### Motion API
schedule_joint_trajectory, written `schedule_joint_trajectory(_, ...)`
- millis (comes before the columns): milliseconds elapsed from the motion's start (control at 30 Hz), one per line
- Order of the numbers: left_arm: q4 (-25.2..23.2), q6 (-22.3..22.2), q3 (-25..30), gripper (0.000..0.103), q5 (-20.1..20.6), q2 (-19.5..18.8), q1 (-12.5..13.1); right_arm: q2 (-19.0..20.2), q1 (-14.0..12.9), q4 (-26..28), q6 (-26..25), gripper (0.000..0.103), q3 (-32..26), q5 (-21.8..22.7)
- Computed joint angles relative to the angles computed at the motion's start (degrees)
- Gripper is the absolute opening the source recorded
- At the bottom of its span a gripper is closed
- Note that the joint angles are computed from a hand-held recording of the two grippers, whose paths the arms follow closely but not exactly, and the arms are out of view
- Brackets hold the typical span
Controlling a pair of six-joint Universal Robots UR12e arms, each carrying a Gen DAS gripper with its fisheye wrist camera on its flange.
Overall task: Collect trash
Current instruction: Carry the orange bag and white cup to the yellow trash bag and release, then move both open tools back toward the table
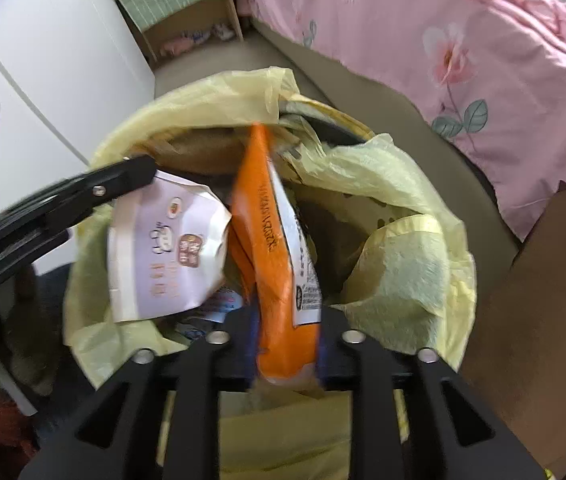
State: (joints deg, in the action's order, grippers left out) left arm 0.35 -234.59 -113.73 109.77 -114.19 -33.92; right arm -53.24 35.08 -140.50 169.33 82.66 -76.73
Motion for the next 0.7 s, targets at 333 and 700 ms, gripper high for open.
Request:
schedule_joint_trajectory(333, 2.37, -2.81, -1.14, 0.052, 6.56, 2.04, -2.22, -6.96, -1.18, -14.89, 5.47, 0.039, 10.21, -1.62)
schedule_joint_trajectory(700, 4.53, 9.63, 5.12, 0.058, 4.31, -0.05, -6.86, -21.30, -5.01, -33.99, 14.69, 0.039, 30.72, -13.31)
